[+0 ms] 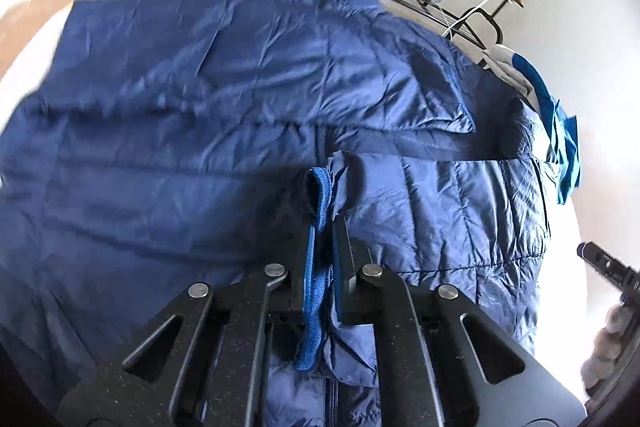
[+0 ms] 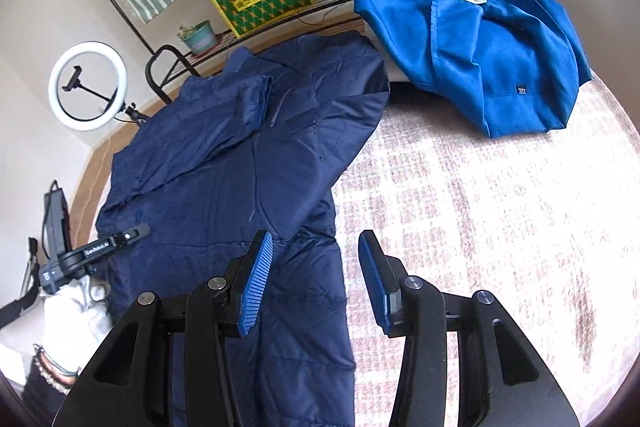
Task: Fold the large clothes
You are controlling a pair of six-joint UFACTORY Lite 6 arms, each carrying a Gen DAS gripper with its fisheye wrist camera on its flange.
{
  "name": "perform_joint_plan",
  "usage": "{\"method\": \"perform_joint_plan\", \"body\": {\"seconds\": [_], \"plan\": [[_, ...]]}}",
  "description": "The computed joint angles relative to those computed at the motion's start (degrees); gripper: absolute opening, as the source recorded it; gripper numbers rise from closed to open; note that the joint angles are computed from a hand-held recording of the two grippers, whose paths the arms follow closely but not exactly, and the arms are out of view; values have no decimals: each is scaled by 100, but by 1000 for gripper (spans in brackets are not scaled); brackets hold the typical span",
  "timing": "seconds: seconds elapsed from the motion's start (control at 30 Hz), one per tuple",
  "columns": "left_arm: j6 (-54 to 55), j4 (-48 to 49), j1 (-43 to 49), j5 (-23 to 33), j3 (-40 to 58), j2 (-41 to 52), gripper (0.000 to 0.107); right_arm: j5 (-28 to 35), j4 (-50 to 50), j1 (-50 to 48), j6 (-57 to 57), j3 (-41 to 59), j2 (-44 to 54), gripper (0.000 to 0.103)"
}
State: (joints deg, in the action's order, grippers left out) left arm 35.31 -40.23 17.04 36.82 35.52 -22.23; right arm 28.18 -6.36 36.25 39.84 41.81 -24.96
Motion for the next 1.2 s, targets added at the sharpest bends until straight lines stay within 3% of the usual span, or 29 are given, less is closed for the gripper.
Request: {"method": "perform_joint_plan", "body": {"seconds": [0.2, 0.43, 0.57, 0.63, 0.73, 0.87, 1.07, 1.2], "plan": [[-53, 288, -74, -239, 840, -45, 4, -49, -142, -2, -131, 245, 419, 43], [600, -371, 1030, 0, 2685, 1388, 4, -309, -434, 20, 42, 881, 1524, 43], [879, -525, 1454, -249, 3285, 2142, 4, -370, -1258, -12, 680, 1721, 2484, 43], [1012, -560, 1555, -445, 3576, 2593, 4, -551, -1050, -190, 580, 2021, 2835, 43], [1301, -636, 1587, -670, 3783, 3103, 4, -736, -550, -304, 152, 2397, 3341, 43], [1689, -749, 1485, -1040, 3801, 3545, 4, -292, -1672, -49, 956, 3084, 4140, 43], [2206, -1101, 1510, -1291, 3772, 3900, 4, -272, -1716, -144, 952, 3230, 4545, 43], [2094, -786, 1411, -1535, 3865, 4178, 4, -268, -1871, -122, 1060, 3253, 4591, 43]]}}
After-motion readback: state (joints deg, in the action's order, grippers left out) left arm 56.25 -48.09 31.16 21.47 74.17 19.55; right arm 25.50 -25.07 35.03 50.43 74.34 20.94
